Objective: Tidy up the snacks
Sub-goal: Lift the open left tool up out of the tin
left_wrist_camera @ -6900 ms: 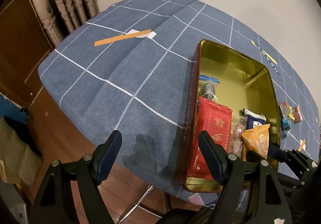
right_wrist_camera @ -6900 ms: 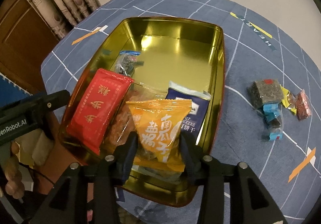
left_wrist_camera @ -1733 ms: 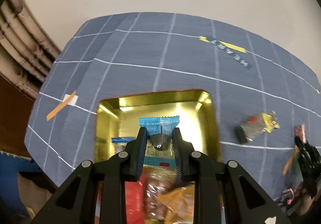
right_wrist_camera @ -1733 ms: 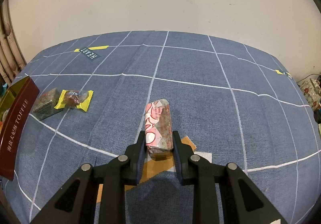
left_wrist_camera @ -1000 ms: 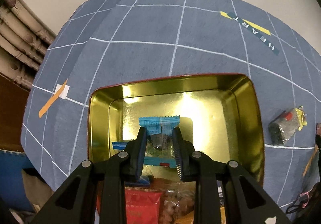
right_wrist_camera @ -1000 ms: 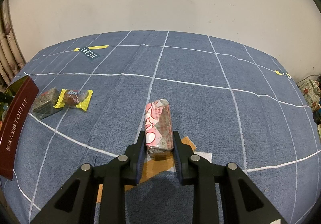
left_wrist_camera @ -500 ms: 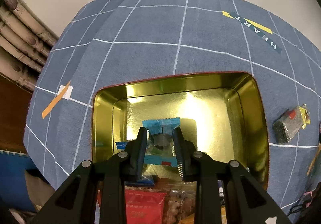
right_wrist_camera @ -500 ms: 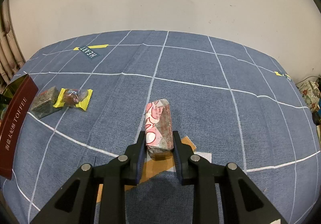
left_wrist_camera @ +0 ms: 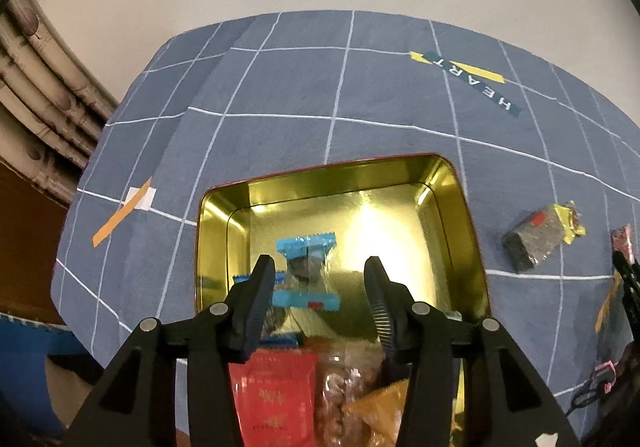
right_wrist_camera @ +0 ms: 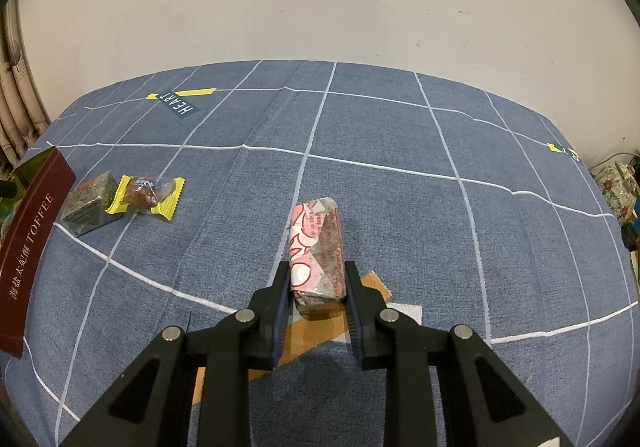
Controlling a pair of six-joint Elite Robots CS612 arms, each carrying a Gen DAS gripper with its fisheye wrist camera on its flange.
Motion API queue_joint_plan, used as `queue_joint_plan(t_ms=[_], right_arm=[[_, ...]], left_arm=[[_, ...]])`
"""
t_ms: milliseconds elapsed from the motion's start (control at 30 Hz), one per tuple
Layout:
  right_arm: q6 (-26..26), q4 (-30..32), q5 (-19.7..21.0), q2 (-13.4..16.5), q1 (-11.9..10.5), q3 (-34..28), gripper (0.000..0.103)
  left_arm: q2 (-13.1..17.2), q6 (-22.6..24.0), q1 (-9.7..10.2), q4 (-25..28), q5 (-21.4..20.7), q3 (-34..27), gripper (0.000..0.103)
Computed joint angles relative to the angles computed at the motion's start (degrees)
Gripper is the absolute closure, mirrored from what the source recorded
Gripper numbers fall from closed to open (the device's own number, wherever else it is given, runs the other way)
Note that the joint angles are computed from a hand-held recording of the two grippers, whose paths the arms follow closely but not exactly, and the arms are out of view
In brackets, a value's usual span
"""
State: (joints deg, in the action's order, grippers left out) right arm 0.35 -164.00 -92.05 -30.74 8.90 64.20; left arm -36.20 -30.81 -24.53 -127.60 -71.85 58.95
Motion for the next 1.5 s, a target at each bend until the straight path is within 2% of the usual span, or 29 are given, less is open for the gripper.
queue_joint_plan(t_ms=[100,300,500,700,800,1000,1267,1500], right_arm=[[-0.1,0.0,-0.1,0.0,0.0,0.0,0.078],[-0.1,0.0,-0.1,-0.1,0.0,0.1,0.078],[-0.2,0.0,-0.1,0.0,0.1,0.1,0.078],[-0.6,0.5,-0.3,-0.1,0.1,0.0,0.078],[-0.6,2.4,-0.4,0.0,0.1,-0.8,0.078],[-0.4,5.9,-2.2,0.1,0.5,-2.2,0.078],[-0.6,7.6,-5.1,-0.3,1.3,-2.4,0.079],[-0.2,6.8,-3.4,-1.0,2.3,-2.5,0.079]], left_arm=[[-1.4,0.5,-0.54,-2.4,0.3,2.5,0.05],[-4.2,-0.4,-1.47,-7.7,1.4,8.0,0.048],[-6.6,-1.7,-2.37,-12.4,4.5,13.1,0.045],[-8.1,-2.9,-2.46,-15.2,4.5,17.0,0.045],[-8.4,-3.0,-2.62,-16.0,6.0,18.0,0.045],[-8.6,-3.7,-2.34,-17.4,5.3,18.9,0.045],[-9.1,-4.7,-1.97,-18.9,4.2,19.6,0.037],[-9.6,-7.6,-1.63,-18.7,4.9,20.2,0.034]])
